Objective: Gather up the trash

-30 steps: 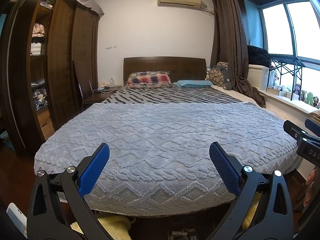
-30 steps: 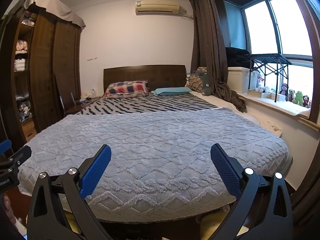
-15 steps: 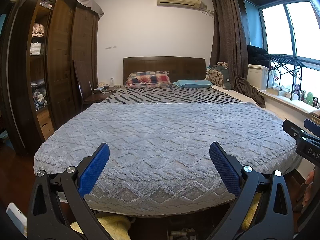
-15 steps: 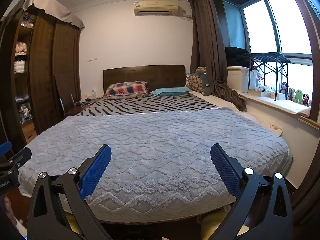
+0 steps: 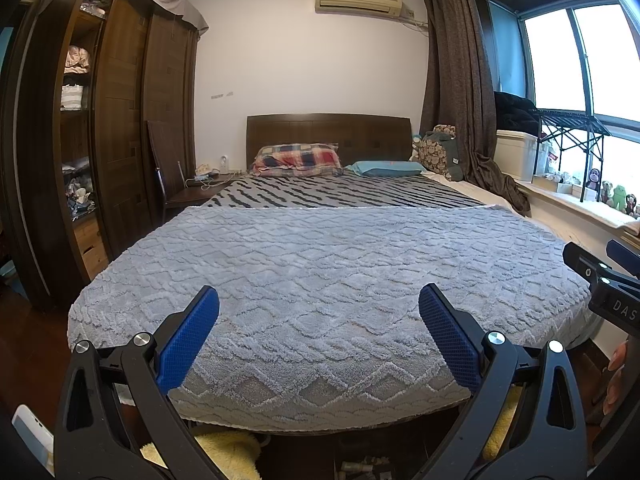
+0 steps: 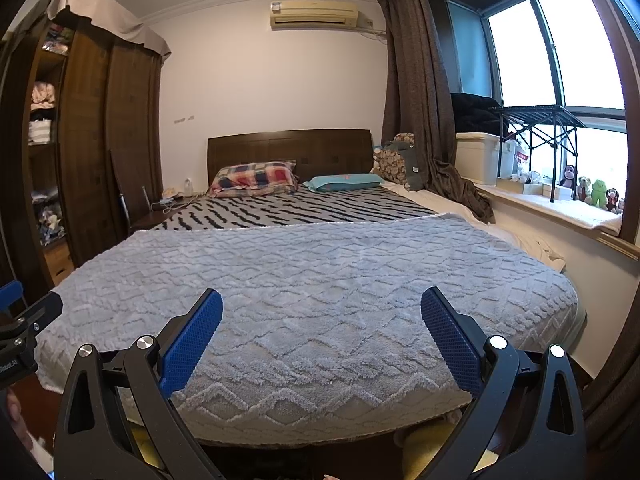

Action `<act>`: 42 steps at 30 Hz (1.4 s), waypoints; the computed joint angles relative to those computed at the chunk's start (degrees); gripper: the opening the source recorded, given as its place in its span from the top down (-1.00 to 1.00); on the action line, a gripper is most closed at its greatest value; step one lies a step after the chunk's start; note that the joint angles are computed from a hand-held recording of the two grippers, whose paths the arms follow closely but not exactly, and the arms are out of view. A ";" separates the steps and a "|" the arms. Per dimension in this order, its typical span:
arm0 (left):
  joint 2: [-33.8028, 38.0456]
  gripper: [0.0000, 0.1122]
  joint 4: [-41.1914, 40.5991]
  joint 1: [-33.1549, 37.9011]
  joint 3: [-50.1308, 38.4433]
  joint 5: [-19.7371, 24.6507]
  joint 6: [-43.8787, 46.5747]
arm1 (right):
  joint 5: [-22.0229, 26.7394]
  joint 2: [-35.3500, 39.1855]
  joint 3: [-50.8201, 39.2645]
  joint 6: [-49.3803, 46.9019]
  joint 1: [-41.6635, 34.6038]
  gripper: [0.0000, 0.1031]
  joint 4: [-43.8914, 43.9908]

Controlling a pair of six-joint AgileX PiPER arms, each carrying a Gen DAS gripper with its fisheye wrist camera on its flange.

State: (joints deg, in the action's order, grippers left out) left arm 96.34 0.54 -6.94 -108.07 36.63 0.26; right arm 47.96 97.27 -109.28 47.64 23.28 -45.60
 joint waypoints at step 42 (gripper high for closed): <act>-1.36 -0.69 3.43 -1.10 1.68 -0.04 -4.51 | 0.69 0.81 -0.89 0.27 0.53 -0.93 0.44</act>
